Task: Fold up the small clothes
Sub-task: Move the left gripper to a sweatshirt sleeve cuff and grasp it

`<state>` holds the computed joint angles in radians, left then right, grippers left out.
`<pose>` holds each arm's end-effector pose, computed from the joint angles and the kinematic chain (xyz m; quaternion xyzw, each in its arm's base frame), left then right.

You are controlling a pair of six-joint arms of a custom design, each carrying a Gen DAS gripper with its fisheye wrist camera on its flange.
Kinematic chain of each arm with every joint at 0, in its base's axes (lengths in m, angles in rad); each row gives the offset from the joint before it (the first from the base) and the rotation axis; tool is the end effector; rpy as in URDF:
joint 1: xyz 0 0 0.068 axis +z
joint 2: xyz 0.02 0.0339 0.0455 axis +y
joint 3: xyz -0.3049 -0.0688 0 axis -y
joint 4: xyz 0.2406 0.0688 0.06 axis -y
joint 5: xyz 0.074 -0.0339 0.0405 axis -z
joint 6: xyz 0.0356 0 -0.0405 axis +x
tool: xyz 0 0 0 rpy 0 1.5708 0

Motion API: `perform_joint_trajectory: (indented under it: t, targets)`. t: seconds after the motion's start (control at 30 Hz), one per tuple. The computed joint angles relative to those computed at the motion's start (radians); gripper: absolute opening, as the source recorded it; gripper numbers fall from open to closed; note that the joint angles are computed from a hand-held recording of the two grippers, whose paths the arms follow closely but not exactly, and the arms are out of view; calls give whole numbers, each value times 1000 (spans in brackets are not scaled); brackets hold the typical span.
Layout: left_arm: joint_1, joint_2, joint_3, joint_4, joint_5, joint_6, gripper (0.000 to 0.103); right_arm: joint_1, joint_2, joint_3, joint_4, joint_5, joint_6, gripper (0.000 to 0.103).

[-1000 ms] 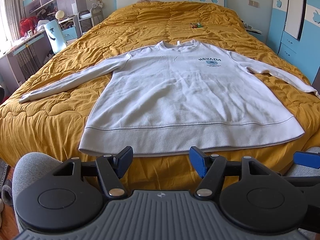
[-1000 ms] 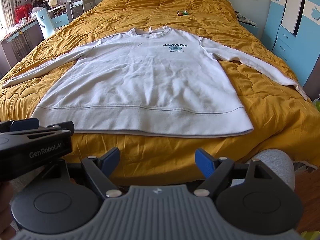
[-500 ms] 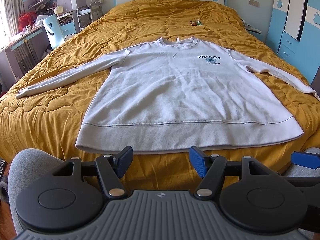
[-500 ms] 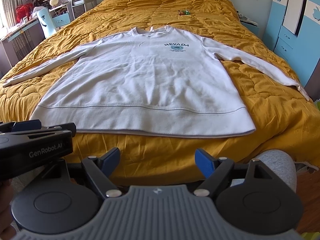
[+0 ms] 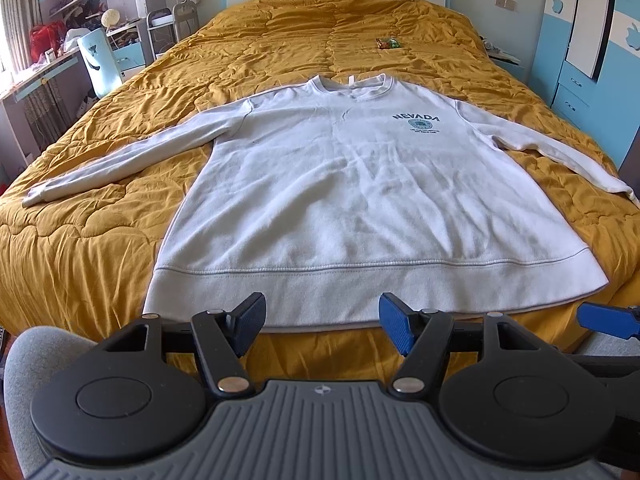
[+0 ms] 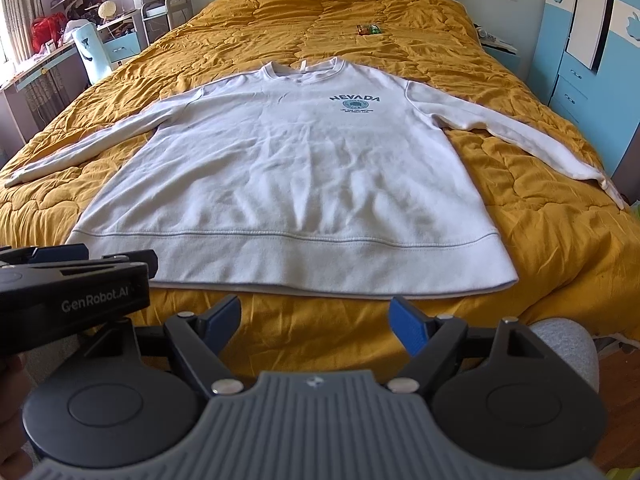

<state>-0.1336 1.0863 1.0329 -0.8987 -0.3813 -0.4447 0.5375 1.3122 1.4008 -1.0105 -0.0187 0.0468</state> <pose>0.1837 -0.0113 0.3432 -0.2019 0.9150 0.0878 0.3380 0.2081 0.1248 0.4020 -0.2331 0.9187 0.1003 0.3027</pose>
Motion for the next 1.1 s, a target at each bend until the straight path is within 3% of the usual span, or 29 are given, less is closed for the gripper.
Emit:
perform_joint_trajectory:
  t: [0.1,0.33,0.47,0.6,0.7,0.8,1.0,1.1]
  targets:
    - [52,58,66,8,43,45,76,-16,47,64,2,-11,-10,77]
    - [430,207,236,40,335,126,76,-13,194,269,24,-5,-3,77]
    - [627,333,379,24,412,161,76,17,284,375,31,9,27,77]
    - [780,471,620,-58,497,245,76,52,350,426,35,0,52,77]
    - [853,544,766,-113,478,283,76,88,395,455,19,-8,46,77]
    - [953,586,811,-107,426,274,76,128,436,477,8,-11,43,77]
    - [1250,754,878,-91,597,159,76,195,488,487,21,-16,72,77]
    - [1363,863,928,-96,726,74,68,218,500,483,26,4,72,77]
